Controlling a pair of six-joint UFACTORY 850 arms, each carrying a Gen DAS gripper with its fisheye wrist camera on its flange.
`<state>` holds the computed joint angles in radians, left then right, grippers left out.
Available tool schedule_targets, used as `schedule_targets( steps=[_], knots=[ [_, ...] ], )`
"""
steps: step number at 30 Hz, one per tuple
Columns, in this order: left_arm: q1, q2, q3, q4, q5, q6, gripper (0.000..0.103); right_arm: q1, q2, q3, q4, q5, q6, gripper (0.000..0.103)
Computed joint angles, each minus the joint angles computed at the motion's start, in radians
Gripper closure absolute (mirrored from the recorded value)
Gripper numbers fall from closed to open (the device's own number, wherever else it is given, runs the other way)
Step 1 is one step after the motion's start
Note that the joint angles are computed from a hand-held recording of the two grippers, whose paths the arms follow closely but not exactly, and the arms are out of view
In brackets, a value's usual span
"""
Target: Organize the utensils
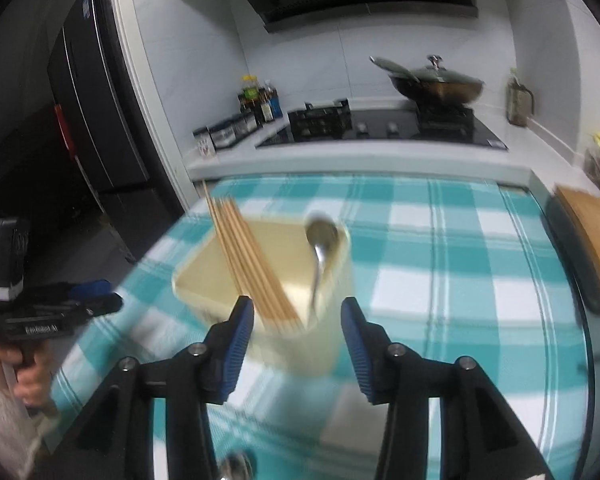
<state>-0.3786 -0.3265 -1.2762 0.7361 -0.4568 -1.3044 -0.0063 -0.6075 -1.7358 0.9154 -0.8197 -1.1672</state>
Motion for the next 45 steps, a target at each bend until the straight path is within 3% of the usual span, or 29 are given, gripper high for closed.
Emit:
schedule_targets(
  steps=[5,8,14,16,20,23,28,45],
  knots=[
    [-0.032,0.017,0.129,-0.015,0.015,-0.116,0.028,-0.059,0.126,0.281,-0.138,0.114,0.085,0.056],
    [-0.058,0.004,0.136,0.076,-0.028,-0.225,0.028,-0.066,0.184,0.398,-0.176,0.249,0.089,0.056],
    [-0.079,-0.024,0.146,0.120,-0.061,-0.258,0.027,-0.075,0.192,0.447,-0.213,0.336,0.150,0.056],
    [-0.092,-0.024,0.156,0.180,-0.084,-0.309,0.023,-0.086,0.173,0.441,-0.199,0.324,0.165,0.056],
    [-0.116,-0.022,0.187,0.304,-0.109,-0.444,0.011,-0.083,0.207,0.512,-0.065,0.414,-0.003,0.054],
    [-0.114,-0.023,0.185,0.305,-0.110,-0.450,0.008,-0.060,0.210,0.516,-0.131,0.444,0.022,0.041],
    [-0.107,-0.032,0.176,0.284,-0.102,-0.425,0.002,-0.058,0.212,0.520,-0.124,0.445,0.018,0.040],
    [-0.103,-0.030,0.182,0.295,-0.094,-0.442,0.000,-0.056,0.220,0.533,-0.128,0.465,0.010,0.040]
  ],
)
